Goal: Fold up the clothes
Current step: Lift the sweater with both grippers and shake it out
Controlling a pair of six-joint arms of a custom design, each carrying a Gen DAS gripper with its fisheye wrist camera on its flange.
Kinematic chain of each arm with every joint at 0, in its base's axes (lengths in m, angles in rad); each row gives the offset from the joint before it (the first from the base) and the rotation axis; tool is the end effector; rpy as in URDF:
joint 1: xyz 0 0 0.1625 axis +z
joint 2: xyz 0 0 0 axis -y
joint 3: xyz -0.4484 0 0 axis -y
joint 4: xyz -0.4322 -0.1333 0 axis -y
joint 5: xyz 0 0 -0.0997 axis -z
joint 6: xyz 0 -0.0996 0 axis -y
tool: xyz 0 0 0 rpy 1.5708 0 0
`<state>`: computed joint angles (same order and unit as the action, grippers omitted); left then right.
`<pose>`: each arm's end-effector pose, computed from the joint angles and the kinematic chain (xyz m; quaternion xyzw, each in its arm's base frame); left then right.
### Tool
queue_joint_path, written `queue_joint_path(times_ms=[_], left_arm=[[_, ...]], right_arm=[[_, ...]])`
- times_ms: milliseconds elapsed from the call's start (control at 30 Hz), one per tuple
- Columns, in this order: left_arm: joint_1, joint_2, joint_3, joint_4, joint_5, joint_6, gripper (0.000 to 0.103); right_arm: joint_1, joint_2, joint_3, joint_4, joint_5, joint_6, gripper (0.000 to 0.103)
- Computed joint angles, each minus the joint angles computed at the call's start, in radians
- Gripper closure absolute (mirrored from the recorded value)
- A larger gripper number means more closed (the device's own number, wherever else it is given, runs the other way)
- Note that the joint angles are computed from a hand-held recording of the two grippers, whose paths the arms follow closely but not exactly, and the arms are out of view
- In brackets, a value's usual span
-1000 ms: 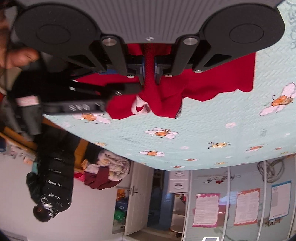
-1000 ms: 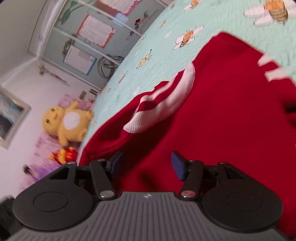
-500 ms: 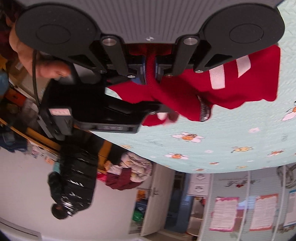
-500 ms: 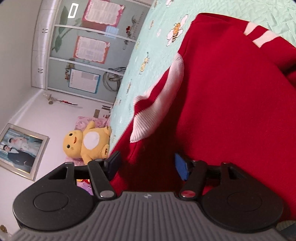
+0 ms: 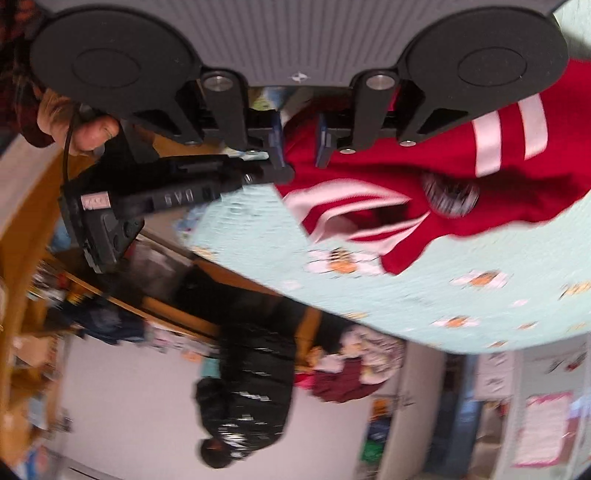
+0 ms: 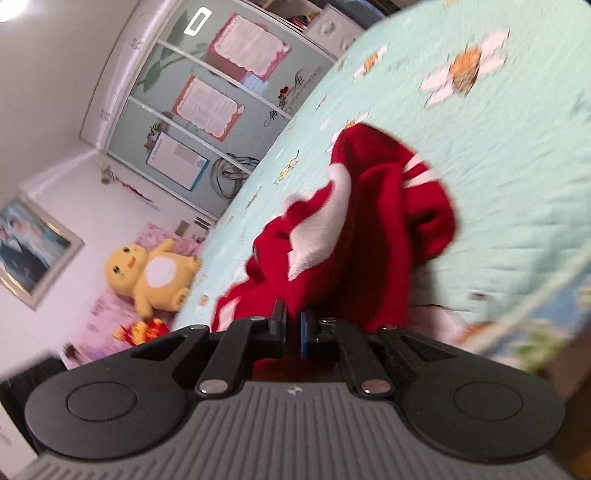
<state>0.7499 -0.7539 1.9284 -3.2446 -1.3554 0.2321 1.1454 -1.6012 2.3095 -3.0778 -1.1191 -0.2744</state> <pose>-0.3541 -0.5410 0.0330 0.4611 0.8463 -0.2653 0.0284 -0.0240 -0.4814 0.3384 -0.0191 0.9019 -0.4267 0.0639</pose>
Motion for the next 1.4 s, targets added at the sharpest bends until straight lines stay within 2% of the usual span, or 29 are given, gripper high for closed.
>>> queue_joint_path(times_ms=[33,67,133,200,333,400,467,500,533,633,733,800,900,933,967,1033,1100,1133,1267,1400], left_arm=[[-0.005,0.0,0.001,-0.003,-0.001,0.011,0.07],[-0.009,0.002,0.002,-0.008,0.002,0.016,0.062],[-0.01,0.009,-0.005,-0.007,0.019,0.005,0.06],[-0.011,0.013,-0.012,-0.002,0.038,-0.017,0.06],[-0.013,0.008,-0.015,0.003,0.098,-0.088,0.059],[-0.025,0.014,-0.02,-0.006,0.139,-0.078,0.054],[-0.048,0.031,-0.023,-0.021,0.203,-0.031,0.039],[-0.063,0.048,-0.026,-0.032,0.242,0.01,0.036],[-0.076,0.067,-0.027,-0.046,0.276,0.06,0.032],[-0.107,0.135,-0.04,-0.101,0.367,0.219,0.03],[-0.116,0.208,-0.071,-0.159,0.423,0.353,0.03],[-0.112,0.239,-0.093,-0.163,0.446,0.39,0.029],[-0.101,0.274,-0.123,-0.154,0.47,0.418,0.029],[-0.097,0.284,-0.13,-0.166,0.473,0.433,0.029],[-0.095,0.297,-0.137,-0.186,0.48,0.459,0.029],[-0.091,0.33,-0.152,-0.259,0.494,0.537,0.03],[-0.082,0.347,-0.164,-0.305,0.492,0.566,0.046],[-0.075,0.336,-0.162,-0.298,0.476,0.536,0.057],[-0.055,0.278,-0.141,-0.279,0.424,0.423,0.075],[-0.047,0.213,-0.106,-0.302,0.4,0.33,0.078]], right_arm=[[-0.009,-0.025,0.02,-0.006,-0.01,-0.037,0.103],[-0.019,-0.051,0.039,-0.012,-0.018,-0.075,0.103],[-0.035,-0.093,0.072,-0.029,-0.04,-0.138,0.103],[-0.04,-0.083,0.075,-0.045,-0.075,-0.12,0.103],[-0.071,-0.062,0.073,-0.075,-0.017,-0.045,0.103],[-0.06,-0.042,0.066,-0.11,-0.013,-0.028,0.097],[-0.052,-0.023,0.052,-0.123,-0.016,-0.005,0.091],[-0.051,-0.015,0.046,-0.125,-0.016,0.007,0.087],[-0.053,-0.007,0.041,-0.131,-0.015,0.02,0.079],[-0.065,0.006,0.039,-0.146,-0.016,0.052,0.077],[-0.083,0.007,0.044,-0.142,-0.021,0.065,0.077],[-0.089,0.006,0.046,-0.147,-0.033,0.056,0.077],[-0.087,0.017,0.04,-0.195,-0.066,0.034,0.074],[-0.084,0.025,0.033,-0.216,-0.075,0.026,0.068],[-0.082,0.035,0.025,-0.236,-0.085,0.018,0.062],[-0.07,0.065,-0.002,-0.27,-0.116,-0.006,0.061],[-0.053,0.105,-0.037,-0.3,-0.154,-0.043,0.061],[-0.044,0.126,-0.055,-0.315,-0.169,-0.072,0.061],[0.01,0.221,-0.138,-0.383,-0.254,-0.253,0.058],[0.049,0.314,-0.231,-0.41,-0.274,-0.477,0.044]])
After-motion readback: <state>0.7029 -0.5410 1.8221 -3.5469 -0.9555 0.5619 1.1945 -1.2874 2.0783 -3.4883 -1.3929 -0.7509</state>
